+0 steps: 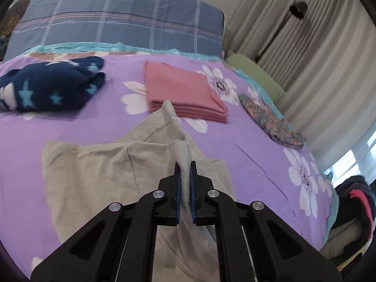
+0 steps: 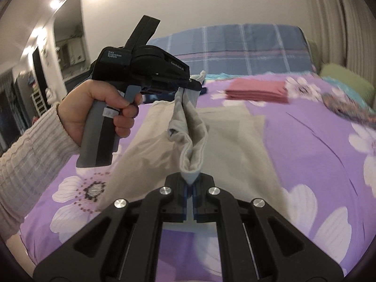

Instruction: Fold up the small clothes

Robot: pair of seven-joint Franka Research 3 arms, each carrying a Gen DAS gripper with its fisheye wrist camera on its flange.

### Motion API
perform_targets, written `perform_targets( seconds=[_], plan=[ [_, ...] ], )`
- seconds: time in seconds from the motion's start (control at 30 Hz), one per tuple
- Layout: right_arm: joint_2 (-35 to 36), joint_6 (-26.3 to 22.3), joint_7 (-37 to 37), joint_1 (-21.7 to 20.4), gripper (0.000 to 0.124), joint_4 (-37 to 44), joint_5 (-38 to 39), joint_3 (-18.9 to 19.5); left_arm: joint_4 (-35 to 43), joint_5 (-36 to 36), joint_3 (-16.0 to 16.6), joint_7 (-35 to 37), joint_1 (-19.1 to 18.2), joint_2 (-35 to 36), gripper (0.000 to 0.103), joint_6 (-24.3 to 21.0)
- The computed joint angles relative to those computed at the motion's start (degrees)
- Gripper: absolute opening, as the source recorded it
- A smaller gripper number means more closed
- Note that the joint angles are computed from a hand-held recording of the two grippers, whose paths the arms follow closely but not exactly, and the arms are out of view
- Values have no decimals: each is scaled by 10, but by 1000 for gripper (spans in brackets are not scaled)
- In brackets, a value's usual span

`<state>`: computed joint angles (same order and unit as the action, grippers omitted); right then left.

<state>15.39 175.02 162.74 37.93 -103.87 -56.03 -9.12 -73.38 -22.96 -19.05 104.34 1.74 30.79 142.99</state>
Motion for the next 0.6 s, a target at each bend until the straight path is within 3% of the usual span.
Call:
perform_targets(
  seconds=[0.13,0.3,0.37,0.6],
  plan=[
    [-13,16,14,-24,3,-36,29,3,71,57,20,-52,-44,50,6,-34],
    [-15,63,-127,-119,3,-86,216,92,144,126,39,-102,-84,99,6,-77],
    [-16,74,-168,-148,3,-98,259,124,164,144,43,-116,-93,114,6,-90],
    [-13,94,-245,-194,3,-112,344,179,186,190,51,-129,-109,130,6,-99]
  ],
)
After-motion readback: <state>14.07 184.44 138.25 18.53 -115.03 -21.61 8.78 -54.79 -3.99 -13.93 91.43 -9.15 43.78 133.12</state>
